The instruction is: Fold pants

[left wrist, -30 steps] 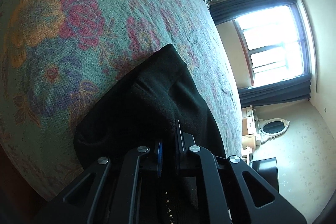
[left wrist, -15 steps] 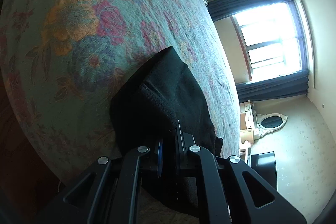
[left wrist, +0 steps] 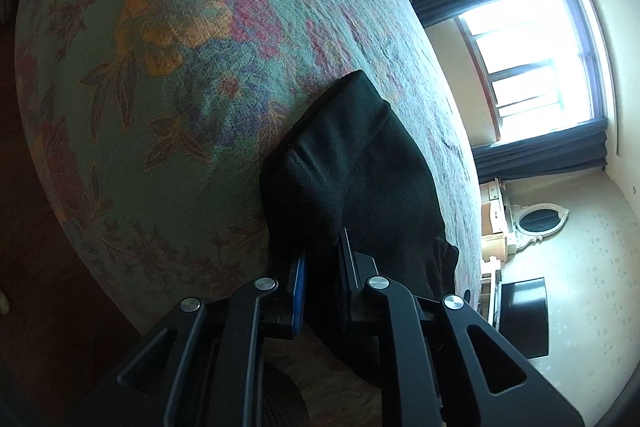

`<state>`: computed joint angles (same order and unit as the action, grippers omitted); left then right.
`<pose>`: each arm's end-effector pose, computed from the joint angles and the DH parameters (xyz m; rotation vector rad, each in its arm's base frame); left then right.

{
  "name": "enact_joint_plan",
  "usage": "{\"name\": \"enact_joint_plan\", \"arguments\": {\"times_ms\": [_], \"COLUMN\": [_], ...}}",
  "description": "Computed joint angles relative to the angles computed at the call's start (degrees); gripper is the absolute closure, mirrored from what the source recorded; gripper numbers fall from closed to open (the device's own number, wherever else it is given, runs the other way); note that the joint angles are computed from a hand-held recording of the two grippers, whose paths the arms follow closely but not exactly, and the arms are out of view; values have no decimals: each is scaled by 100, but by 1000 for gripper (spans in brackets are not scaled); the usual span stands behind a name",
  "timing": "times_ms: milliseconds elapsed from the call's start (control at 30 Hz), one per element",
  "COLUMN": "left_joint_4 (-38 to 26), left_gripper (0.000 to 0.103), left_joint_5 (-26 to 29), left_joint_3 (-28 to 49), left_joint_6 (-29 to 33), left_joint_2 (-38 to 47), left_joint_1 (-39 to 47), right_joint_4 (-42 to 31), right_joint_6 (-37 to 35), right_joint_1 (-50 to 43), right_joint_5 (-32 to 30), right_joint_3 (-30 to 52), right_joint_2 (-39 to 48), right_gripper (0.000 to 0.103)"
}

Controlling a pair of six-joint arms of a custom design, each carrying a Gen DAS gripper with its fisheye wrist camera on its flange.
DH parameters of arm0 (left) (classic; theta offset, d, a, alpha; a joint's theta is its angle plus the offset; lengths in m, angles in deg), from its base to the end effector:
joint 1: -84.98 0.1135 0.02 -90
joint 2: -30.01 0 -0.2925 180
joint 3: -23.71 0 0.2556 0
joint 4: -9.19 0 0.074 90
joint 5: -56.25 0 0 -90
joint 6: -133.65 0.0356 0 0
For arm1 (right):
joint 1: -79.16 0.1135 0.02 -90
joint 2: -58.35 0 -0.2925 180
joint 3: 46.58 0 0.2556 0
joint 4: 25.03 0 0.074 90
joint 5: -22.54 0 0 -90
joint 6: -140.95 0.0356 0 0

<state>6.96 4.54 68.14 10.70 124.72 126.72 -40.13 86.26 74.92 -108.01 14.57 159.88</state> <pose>0.2157 0.1629 0.1275 -1.2023 2.0308 -0.7503 0.3312 -0.0014 0.1512 0.5832 2.4810 1.1119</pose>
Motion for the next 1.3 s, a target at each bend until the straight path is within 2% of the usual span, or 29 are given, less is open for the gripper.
{"name": "enact_joint_plan", "arguments": {"times_ms": [33, 100, 167, 200, 233, 267, 333, 400, 500, 533, 633, 767, 900, 933, 1000, 1067, 1100, 1200, 1300], "left_joint_4": [-172, -329, -382, -337, -244, -258, -330, -99, 107, 147, 224, 240, 115, 81, -43, -162, -225, -195, -41], "left_gripper": [83, 66, 29, 23, 21, 18, 17, 17, 17, 17, 17, 17, 17, 17, 17, 17, 17, 17, 17], "left_joint_5": [-270, -679, -1030, -1161, -1241, -1284, -1536, -1715, -1677, -1649, -1583, -1957, -2247, -2275, -2361, -2434, -2468, -2500, -2644], "left_joint_3": [-38, -134, -224, -257, -271, -191, -7, 118, 433, 530, 728, 887, 1190, 1260, 1449, 1635, 1714, 1822, 1772], "left_joint_6": [189, 477, 583, 554, 495, 526, 612, 587, 495, 440, 356, 483, 572, 552, 478, 398, 358, 215, 100], "left_joint_2": [-248, -769, -1299, -1513, -1675, -1727, -1726, -1522, -954, -747, -205, 173, 288, 298, 357, 490, 542, 757, 855], "left_joint_1": [-38, -67, -168, -252, -372, -502, -1008, -1580, -2260, -2455, -2923, -3460, -3804, -3852, -3993, -4150, -4210, -4375, -4536], "right_joint_4": [-116, -300, -674, -683, -711, -780, -940, -1100, -1533, -1799, -2595, -3605, -4860, -5007, -4858, -4461, -4372, -4082, -3513], "right_joint_6": [-58, -261, -567, -686, -732, -818, -890, -923, -1226, -1347, -1854, -2545, -3494, -3697, -4029, -4375, -4540, -4892, -4896], "right_joint_1": [-12, -134, -305, -405, -478, -572, -710, -865, -1166, -1335, -2202, -3117, -3563, -3584, -3555, -3454, -3405, -3372, -3417], "right_joint_5": [106, 307, 554, 697, 876, 1019, 1129, 1205, 1496, 1663, 1659, 1723, 1519, 1505, 1549, 1836, 1909, 1961, 2243], "right_joint_3": [37, 98, 336, 381, 553, 765, 1380, 2075, 3196, 3604, 4567, 5956, 7412, 7482, 7195, 6787, 6663, 6365, 5993], "right_joint_2": [-88, -311, -536, -597, -628, -594, -306, 92, 847, 1136, 1903, 2938, 4032, 4100, 4036, 3859, 3787, 3594, 3388], "right_gripper": [77, 75, 73, 68, 57, 52, 47, 41, 41, 41, 41, 41, 41, 41, 42, 64, 86, 94, 94]}}
